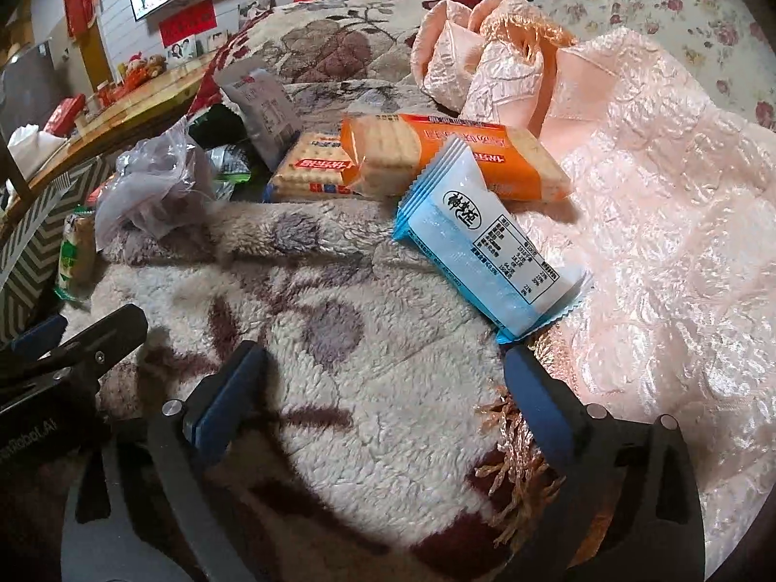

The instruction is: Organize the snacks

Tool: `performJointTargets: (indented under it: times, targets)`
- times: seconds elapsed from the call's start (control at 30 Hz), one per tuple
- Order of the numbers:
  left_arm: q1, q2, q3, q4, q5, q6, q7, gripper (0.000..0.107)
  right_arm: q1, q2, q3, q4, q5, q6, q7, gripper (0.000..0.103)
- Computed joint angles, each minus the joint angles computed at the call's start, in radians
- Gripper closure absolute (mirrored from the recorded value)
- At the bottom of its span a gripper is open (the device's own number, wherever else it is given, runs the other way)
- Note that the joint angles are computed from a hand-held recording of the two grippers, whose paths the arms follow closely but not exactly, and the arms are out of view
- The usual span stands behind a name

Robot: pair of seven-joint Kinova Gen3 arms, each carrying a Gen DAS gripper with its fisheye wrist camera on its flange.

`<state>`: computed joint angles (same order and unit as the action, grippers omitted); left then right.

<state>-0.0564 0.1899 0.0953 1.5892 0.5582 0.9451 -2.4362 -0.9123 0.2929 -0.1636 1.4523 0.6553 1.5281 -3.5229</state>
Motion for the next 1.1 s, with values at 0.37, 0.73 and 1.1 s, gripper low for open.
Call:
performJointTargets:
  times: [0.37,0.73,1.1]
  targets:
    - [-0.012,0.017,0.001,-0.018,0.012,0.025,-0.021,0.004,0.011,-0.03,-0.014,0.048,0.006,-0.052,-0.036,0.001]
    - [0.017,0.008,0.006,-0.01,-0.055,-0.01,-0.017,0.004,0.032,-0.1,-0.043,0.155,0.035,-0.167,-0.031,0.001]
    - [0.022,0.003,0.006,-0.001,-0.059,-0.024,-0.016,0.004,0.041,-0.101,-0.06,0.16,0.048,-0.171,-0.05,0.001]
